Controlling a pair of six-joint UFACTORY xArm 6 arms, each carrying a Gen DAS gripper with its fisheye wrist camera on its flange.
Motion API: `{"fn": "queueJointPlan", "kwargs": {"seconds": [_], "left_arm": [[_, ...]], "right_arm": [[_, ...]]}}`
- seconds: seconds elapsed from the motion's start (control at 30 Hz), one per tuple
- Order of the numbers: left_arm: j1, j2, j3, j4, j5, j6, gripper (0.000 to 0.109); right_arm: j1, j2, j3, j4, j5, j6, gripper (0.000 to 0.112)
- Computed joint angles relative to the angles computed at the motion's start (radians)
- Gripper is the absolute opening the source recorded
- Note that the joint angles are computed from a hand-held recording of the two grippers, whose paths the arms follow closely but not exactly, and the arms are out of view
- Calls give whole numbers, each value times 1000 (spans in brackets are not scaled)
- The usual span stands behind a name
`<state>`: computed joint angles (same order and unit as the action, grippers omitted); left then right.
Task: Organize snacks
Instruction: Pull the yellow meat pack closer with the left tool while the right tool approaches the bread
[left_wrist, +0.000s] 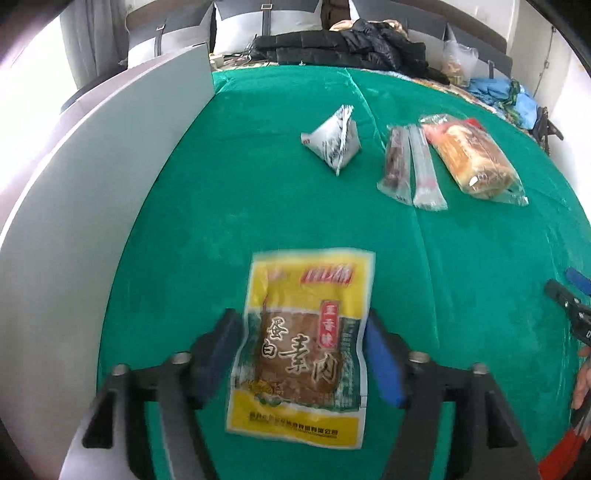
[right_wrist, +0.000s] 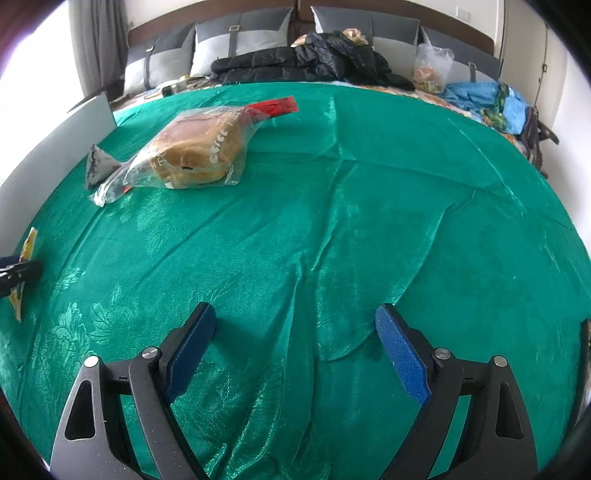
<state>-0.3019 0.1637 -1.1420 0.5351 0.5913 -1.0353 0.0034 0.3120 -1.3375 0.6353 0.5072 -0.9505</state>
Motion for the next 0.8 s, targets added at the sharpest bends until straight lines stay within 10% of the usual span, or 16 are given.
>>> {"fn": "queueJointPlan", "kwargs": {"seconds": [0.13, 0.53, 0.8], "left_arm": [[19, 14, 18, 122, -42, -96, 103], [38, 39, 3, 185, -67, -141, 103], [35, 30, 10, 185, -65, -145, 103]], "right_arm": [[0, 1, -2, 0, 1, 1, 91], [1, 16, -16, -12, 5, 8, 93], [56, 186, -492, -108, 314, 361, 92]]}}
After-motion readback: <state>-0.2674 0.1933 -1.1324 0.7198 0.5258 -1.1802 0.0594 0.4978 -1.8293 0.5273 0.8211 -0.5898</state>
